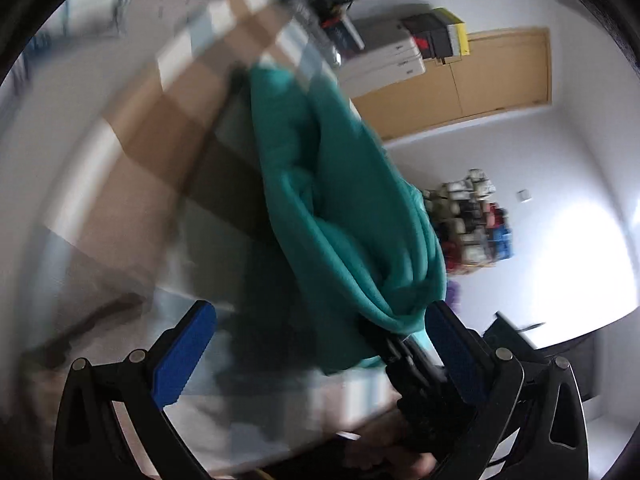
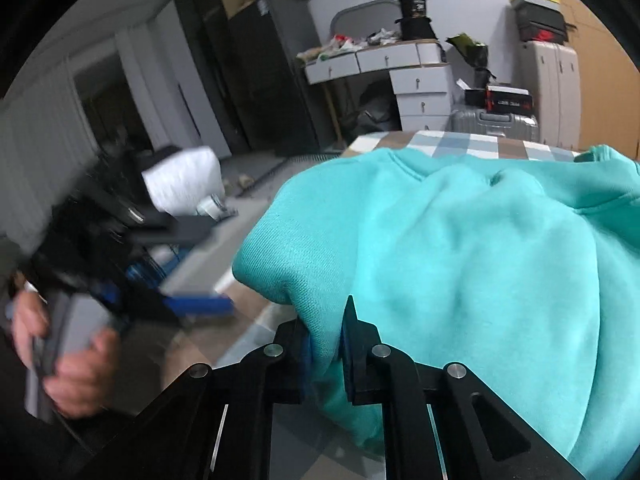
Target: Fold large clothes
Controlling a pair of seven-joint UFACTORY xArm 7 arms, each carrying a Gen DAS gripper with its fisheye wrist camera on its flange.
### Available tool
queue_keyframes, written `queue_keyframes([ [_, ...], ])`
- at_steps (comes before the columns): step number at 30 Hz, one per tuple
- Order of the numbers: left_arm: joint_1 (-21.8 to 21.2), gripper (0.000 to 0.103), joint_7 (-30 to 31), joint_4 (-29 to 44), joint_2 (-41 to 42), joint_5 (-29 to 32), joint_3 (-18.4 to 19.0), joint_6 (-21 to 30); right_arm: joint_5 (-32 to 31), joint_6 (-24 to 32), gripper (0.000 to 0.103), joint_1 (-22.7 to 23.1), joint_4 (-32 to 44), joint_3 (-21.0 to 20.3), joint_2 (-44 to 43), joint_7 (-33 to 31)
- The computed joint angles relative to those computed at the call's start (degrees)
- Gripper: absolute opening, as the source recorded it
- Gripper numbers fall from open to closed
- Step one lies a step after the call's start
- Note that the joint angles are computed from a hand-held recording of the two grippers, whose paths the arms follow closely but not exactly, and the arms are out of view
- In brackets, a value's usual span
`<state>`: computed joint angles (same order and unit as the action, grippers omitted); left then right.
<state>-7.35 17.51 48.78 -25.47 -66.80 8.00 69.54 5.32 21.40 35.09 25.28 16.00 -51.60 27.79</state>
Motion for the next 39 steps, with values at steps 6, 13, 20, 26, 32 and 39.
queue_keyframes([
  [6, -1.16, 0.102, 3.91, 2.35, 4.59, -11.62, 0.69, 4.04, -0.74, 0.14, 0.011, 2.08, 0.02, -0.28, 1.26, -3.17],
  [13, 0.51, 0.102, -2.25, 6.13, 11.09, -6.19, -3.24, 4.52, -0.23, 3.01, 0.014, 4.25, 0.95, -0.18, 2.92, -5.98],
  [20, 2.55, 0.055, -2.02, 7.39, 11.81, -4.2, -3.72, 7.14, 2.62, 17.98, 0.046, 1.5, -0.9, -7.7, -12.25, -11.99],
  [26, 2.3, 0.026, -3.43, 6.54, 9.82, -0.4, -4.87, 3.39, -6.25, 38.12, 0.046, -18.19, 4.77, -12.01, -21.97, -15.64],
  [32, 0.02, 0.02, -4.4, 6.52, 8.04, 1.09, -5.6, -1.11, -11.25, 48.34, 0.045, -28.93, 8.09, -15.71, -10.53, -24.96],
  [39, -1.56, 0.018, -2.58, 9.64, 9.15, 0.65, -4.97, -2.18, -5.56, 45.59, 0.044, -29.03, 3.74, -17.4, -10.0, -32.48],
])
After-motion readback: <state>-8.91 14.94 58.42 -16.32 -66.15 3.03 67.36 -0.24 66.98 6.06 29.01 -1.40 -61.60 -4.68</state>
